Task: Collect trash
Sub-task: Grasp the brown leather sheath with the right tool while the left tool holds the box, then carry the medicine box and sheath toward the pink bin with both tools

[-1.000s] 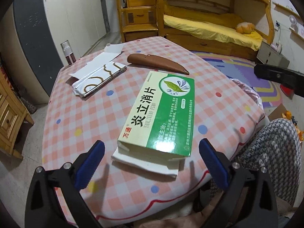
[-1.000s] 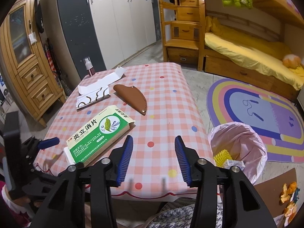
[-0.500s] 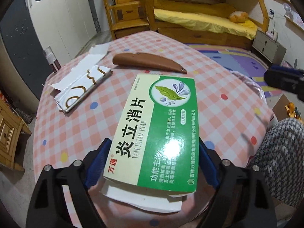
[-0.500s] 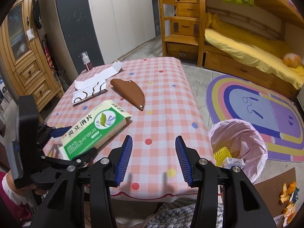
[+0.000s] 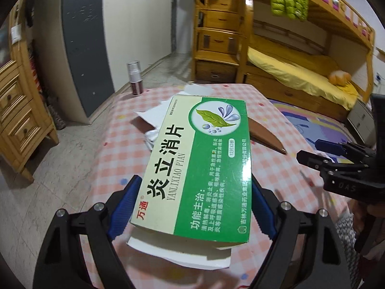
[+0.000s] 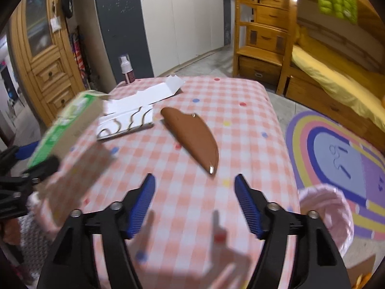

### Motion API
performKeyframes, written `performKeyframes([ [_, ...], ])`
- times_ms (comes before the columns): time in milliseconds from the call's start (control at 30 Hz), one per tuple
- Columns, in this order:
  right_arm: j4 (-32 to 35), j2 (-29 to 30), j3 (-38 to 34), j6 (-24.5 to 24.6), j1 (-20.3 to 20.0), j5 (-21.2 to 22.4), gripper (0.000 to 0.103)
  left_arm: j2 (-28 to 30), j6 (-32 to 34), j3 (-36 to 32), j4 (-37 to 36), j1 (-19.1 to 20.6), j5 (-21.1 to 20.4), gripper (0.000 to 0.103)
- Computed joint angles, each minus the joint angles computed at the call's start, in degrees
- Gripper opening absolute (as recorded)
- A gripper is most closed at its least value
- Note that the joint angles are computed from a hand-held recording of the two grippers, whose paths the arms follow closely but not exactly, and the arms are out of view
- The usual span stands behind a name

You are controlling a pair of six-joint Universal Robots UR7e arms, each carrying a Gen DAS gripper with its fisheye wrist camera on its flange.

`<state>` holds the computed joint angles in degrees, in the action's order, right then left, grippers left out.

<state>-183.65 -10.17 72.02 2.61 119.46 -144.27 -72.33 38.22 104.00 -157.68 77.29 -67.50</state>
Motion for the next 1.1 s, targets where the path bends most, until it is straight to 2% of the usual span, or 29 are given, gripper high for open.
performKeyframes([
  [300,11.49,4.09,-12.92,-6.07,-5.43,6.96,0.071,4.15,-1.31,-4.08,-3.44,0.45,3.39,0.082],
  [467,17.65,6.79,-19.71,-8.59,-6.73,6.36,0.071,5.20,-2.05,-5.29,-3.24,0.62,3.61,0.082],
  [567,17.70,6.62,-19.97,-10.11,-7.24,7.67,0.071,5.42,-2.61,-5.85,-2.31,0.87,3.68,0.082],
  [600,18.13,6.44,-19.82,-10.25,-7.25,7.84,0.069,5.47,-2.72,-5.87,-2.22,0.89,3.82,0.082],
  [667,17.81,5.92,-18.68,-10.79,-7.00,8.33,0.058,5.48,-3.00,-5.92,-1.95,1.02,3.93,0.082],
  [767,17.37,5.02,-16.09,-10.29,-6.04,7.83,0.055,5.37,-3.25,-5.97,-1.65,1.21,4.14,0.082],
  [833,13.52,4.40,-13.55,-9.74,-4.49,5.98,0.054,4.82,-3.20,-5.25,-1.89,1.27,3.97,0.082],
  [933,5.73,0.89,-5.48,-4.06,-1.78,5.74,0.054,3.76,-2.89,-3.80,-1.93,1.01,3.47,0.082],
  [1100,-1.82,-3.40,4.72,5.68,1.45,2.68,0.054,1.41,-2.30,0.57,-0.89,-0.26,1.40,0.082],
])
